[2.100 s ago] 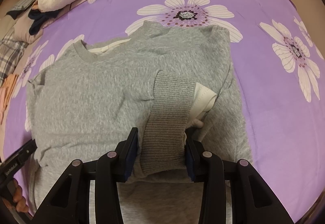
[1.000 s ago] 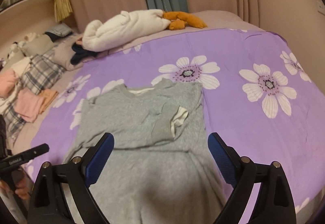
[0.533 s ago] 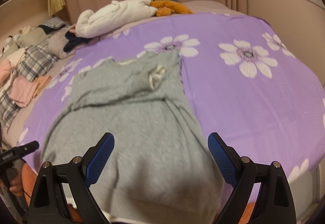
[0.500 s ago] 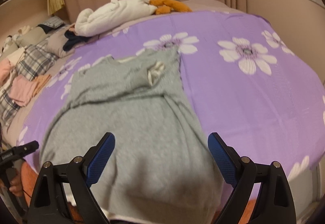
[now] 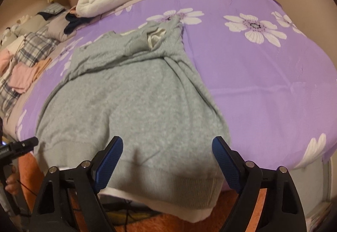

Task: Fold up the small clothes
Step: 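Move both grippers to the ribbed hem of the sweatshirt, then grasp the ribbed hem with both grippers, then lift the hem with both grippers and fold it toward the collar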

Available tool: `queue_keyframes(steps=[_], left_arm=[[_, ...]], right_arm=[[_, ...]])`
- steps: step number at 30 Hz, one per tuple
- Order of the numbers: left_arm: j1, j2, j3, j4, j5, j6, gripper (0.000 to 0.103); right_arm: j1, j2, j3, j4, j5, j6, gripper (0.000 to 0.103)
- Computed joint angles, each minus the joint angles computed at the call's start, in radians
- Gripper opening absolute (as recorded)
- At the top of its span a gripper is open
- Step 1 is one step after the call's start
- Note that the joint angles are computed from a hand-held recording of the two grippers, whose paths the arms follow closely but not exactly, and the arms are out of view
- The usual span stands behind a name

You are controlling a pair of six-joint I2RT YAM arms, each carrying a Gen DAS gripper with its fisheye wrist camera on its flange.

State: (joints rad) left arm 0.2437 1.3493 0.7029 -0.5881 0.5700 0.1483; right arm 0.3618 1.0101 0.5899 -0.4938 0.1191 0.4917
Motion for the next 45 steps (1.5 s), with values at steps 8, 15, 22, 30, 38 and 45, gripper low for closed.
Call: queue_keyframes(steps=[8, 15, 22, 30, 38, 45], left_arm=[[-0.007, -0.015, -0.029, -0.021, -0.012, 0.015, 0.073], [-0.018, 0.019, -0.037, -0.023, -0.014, 0.023, 0.062], [-0.014, 0.004, -0.048, -0.029, 0.000, 0.057, 0.034], [0.037, -0.026, 0.076, -0.160, 0.182, 0.071, 0.017], [0.003, 0.130, 0.253, 0.002, 0.269, -0.149, 0.016], [-0.104, 0.359, 0.415, 0.084, 0.126, -0.308, 0.019]], right_arm=[[-0.011, 0.012, -0.021, -0.042, 0.020, 0.020, 0.078], [-0.028, 0.001, -0.029, -0.092, 0.027, 0.025, 0.078], [-0.055, -0.011, -0.067, -0.066, -0.044, 0.040, 0.058], [-0.134, -0.065, -0.021, -0.063, -0.239, -0.021, 0.022], [-0.305, 0.043, 0.085, 0.071, -0.434, -0.020, 0.022], [-0.311, 0.321, 0.206, 0.171, -0.402, 0.035, 0.022]])
